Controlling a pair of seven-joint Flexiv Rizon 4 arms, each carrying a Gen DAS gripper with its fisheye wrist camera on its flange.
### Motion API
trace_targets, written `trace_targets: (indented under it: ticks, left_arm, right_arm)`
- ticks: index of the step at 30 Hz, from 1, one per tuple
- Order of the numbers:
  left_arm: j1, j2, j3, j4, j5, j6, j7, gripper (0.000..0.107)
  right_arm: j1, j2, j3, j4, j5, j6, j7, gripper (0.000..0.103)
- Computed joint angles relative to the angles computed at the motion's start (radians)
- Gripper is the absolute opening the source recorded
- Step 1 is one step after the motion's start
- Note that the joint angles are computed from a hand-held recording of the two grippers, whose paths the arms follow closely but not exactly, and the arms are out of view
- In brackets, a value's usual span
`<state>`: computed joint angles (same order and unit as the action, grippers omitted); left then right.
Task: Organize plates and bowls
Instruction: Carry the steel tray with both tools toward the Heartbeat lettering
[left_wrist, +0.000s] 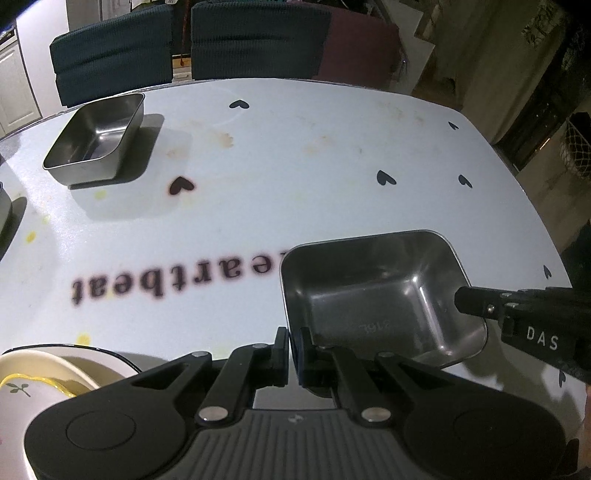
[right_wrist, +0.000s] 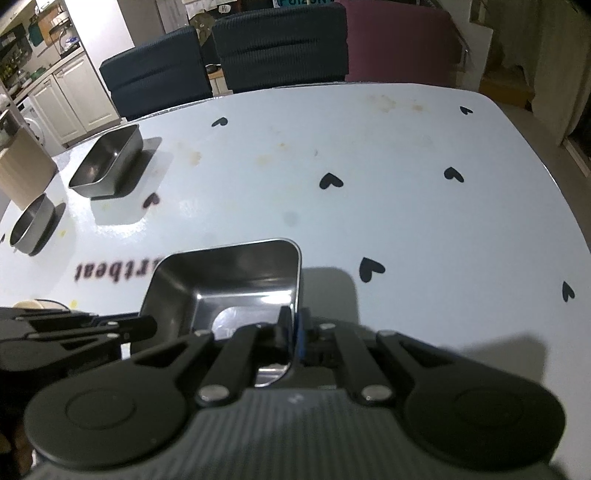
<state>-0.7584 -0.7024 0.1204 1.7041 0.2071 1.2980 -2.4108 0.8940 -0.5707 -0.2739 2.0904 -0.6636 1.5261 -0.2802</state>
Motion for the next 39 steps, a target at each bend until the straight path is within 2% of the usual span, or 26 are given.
trace_targets:
  ticks: [12, 29, 39]
  left_arm:
    - [0.01, -0.004, -0.013, -0.001, -0.007, 0.001, 0.02, 0.004]
    - [0.02, -0.003, -0.028, 0.011, -0.032, 0.01, 0.055, 0.005]
    - [0.027, -0.005, -0.038, 0.016, -0.046, 0.014, 0.076, 0.005]
  right_arm:
    - [-0.048, -0.011, 0.06, -0.032, -0.021, -0.059, 0.0, 0.004]
    - [-0.118, -0.02, 0.134, -0.053, -0.053, -0.095, 0.003, 0.004]
    - [-0.133, -0.026, 0.151, -0.061, -0.051, -0.101, -0.004, 0.003]
